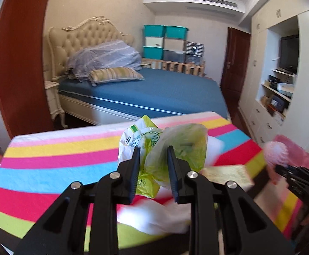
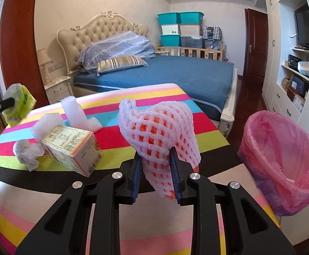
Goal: Collect trash
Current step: 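Lift the net and bag and carry both over the wastebasket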
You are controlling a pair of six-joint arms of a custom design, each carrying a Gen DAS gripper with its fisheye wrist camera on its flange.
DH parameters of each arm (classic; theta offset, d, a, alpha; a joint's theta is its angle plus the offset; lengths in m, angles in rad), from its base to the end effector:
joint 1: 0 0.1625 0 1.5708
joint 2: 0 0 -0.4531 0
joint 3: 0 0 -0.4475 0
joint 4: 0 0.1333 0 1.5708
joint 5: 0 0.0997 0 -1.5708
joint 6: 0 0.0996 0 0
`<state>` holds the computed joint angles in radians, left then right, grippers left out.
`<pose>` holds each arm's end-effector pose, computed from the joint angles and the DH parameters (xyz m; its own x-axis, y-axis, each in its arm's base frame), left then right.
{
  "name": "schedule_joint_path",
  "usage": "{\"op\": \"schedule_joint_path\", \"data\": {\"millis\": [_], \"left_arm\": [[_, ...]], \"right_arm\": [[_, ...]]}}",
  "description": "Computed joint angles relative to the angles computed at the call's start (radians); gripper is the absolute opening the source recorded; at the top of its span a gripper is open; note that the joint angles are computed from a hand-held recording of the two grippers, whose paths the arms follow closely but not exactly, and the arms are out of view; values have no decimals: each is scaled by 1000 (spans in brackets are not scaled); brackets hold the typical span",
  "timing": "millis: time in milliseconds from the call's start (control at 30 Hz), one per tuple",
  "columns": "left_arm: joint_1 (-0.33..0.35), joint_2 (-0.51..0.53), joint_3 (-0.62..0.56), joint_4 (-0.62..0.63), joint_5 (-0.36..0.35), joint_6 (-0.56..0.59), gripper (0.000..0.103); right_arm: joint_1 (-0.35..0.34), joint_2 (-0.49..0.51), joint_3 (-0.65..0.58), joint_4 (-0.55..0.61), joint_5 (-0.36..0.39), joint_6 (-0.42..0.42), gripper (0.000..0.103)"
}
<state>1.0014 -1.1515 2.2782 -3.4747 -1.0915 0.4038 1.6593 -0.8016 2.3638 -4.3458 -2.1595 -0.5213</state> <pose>-0.1239 -0.5260 0.1792 -0.6965 0.4253 -0.5779 0.7156 0.4712 -0.5157 0.1158 -0.4229 0.1049 -0.7428 0.2117 0.6352 -0.4623 0.5240 -0.7153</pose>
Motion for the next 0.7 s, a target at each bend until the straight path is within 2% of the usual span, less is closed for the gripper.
{"op": "schedule_joint_path", "data": {"millis": [133, 400, 700], "left_arm": [[-50, 1, 45, 10, -20, -7, 25], [-122, 76, 64, 19, -44, -9, 25], [-159, 164, 45, 42, -82, 9, 26]], "right_arm": [[4, -4, 22, -8, 18, 25, 25], [25, -24, 72, -50, 0, 42, 26], [10, -51, 113, -66, 3, 65, 26]]}}
